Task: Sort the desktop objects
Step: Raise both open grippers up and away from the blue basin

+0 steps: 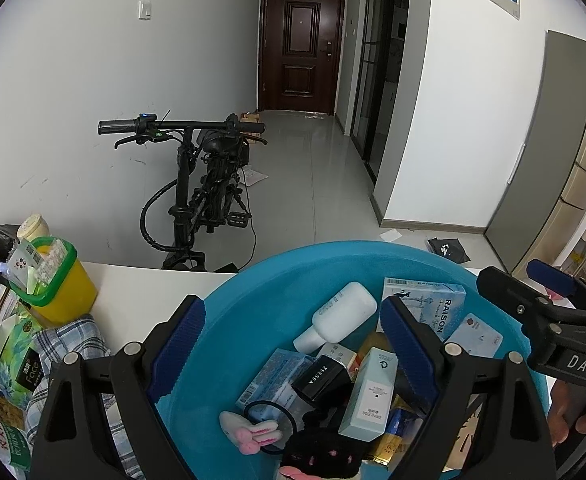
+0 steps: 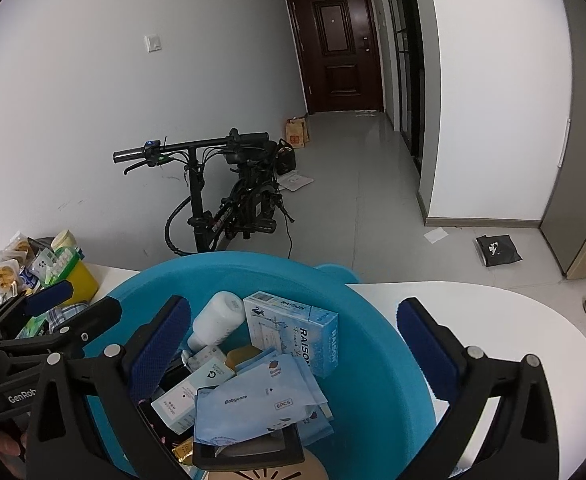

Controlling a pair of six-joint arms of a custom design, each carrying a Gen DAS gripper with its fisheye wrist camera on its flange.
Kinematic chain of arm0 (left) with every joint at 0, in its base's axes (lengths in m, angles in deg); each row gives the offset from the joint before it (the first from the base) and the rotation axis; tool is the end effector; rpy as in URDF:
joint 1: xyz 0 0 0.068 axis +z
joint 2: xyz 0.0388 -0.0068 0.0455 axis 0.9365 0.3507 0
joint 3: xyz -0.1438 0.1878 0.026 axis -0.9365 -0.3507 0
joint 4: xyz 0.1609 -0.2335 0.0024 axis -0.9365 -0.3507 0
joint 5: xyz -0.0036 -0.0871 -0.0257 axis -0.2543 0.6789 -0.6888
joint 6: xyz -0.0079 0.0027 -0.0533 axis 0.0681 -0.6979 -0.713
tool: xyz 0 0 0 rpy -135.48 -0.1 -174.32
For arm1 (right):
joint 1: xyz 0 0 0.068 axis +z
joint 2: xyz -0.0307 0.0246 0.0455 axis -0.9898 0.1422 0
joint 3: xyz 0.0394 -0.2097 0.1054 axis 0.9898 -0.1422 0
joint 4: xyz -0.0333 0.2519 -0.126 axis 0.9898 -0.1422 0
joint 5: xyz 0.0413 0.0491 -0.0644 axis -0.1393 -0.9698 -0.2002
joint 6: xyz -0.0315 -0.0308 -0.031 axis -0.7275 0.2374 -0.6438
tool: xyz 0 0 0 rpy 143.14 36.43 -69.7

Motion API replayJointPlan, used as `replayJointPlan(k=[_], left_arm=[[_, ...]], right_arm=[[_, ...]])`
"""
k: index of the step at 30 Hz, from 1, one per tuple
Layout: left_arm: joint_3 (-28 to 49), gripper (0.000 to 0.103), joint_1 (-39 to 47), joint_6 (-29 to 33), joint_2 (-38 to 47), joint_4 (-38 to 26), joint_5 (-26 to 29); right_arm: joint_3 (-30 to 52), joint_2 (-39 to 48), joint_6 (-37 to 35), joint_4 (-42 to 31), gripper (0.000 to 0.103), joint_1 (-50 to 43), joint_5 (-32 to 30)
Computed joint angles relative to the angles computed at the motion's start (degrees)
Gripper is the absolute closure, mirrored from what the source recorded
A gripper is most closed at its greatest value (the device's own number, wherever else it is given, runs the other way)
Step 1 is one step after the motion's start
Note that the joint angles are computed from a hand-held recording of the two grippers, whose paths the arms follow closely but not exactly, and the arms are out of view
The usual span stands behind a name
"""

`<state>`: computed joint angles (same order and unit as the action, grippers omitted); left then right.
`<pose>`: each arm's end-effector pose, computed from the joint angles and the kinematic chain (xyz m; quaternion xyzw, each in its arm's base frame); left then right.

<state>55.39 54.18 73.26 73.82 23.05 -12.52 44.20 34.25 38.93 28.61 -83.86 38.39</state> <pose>0.3140 -0.0845 0.1803 0.0657 0.9105 -0.0593 0.4039 0.2587 -0.0027 0.1626 0.0024 0.9029 0.0874 0.4209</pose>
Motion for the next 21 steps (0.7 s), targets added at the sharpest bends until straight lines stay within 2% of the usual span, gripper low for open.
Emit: replayJointPlan(k=[2, 6, 10, 12, 13, 18, 21], left_arm=[[-0.49, 0.012, -0.37, -0.33, -0.66, 0.65, -0.98], [-4.07, 0.012, -3.06, 1.36, -4.17, 5.17, -7.82], [-9.42, 0.011, -4.08, 2.18, -9.91, 12.07, -8.16], [-12.74, 0.009, -4.94, 2.11, -13.42, 16.23, -9.91], [-14.59, 0.001, -5.35, 2.53, -15.43, 18.66, -10.67], [-22.09, 0.0, -5.86, 4.97, -25.25, 27.01, -11.17], [-23.22, 0.0, -5.77, 4.9, -28.71, 26.68, -11.39]], right_arm=[[-0.31, -0.58, -0.21, 0.09, 0.0, -0.09, 0.33], [-2.66, -4.46, -0.26, 1.97, 0.0, 0.45, 3.44], [-5.79, -10.79, -1.2, 4.38, 0.0, 2.37, 9.93], [-8.02, -15.48, -2.14, 5.68, 0.0, 2.5, 10.89], [-9.14, -18.07, -2.41, 6.18, 0.0, 2.43, 10.87], [-14.75, -33.63, -2.27, 6.54, 0.0, 1.35, 7.81], [-16.28, -41.26, -2.38, 4.36, 0.0, 2.68, 8.84]])
